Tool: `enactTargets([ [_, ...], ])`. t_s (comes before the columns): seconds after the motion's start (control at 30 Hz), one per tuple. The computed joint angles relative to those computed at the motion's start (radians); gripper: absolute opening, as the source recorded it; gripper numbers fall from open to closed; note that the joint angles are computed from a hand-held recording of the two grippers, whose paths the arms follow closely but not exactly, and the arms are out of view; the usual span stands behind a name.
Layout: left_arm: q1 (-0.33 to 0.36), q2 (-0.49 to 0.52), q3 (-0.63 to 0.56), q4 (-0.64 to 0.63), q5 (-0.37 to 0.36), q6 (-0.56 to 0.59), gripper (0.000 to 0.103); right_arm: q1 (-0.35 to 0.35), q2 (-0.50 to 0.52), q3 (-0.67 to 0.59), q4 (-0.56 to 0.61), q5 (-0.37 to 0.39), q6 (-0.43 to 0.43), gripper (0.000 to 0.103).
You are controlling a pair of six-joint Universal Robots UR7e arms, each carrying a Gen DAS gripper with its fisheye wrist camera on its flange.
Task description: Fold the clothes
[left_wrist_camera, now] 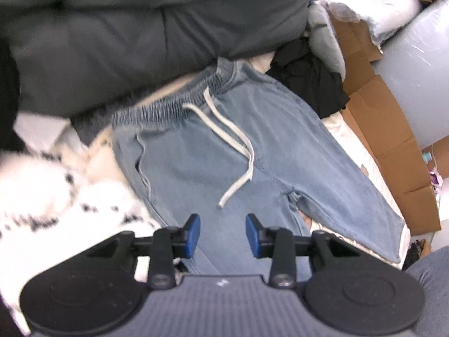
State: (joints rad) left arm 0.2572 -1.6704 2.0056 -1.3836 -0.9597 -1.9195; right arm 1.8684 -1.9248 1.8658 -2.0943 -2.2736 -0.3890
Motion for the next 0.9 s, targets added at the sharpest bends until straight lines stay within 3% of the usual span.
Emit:
enactTargets([
  [0.2, 0.022, 0.003, 0.075, -0.135, -0.051, 0.025, 0.038, -0.027, -0.031, 0.077, 0.022, -0.007, 0.009, 0.06],
  [0.4, 0.053, 0.018, 0.125, -0.198, -0.112, 0.022, 0.038, -0.054, -0.029, 0.129, 0.085, 0.02, -0.036, 0.06],
  [0.63, 0.069, 0.023, 0.145, -0.203, -0.151, 0.023, 0.038, -0.119, -0.054, 0.233, 0.136, 0.054, -0.016, 0.06],
  [0.77, 0.08, 0.025, 0.156, -0.214, -0.146, 0.044, 0.039, -0.139, -0.079, 0.319, 0.118, 0.05, -0.091, 0.06],
  [0.9, 0.093, 0.036, 0.188, -0.269, -0.163, 0.066, 0.039, -0.174, -0.11, 0.383, 0.136, 0.094, -0.149, 0.059],
])
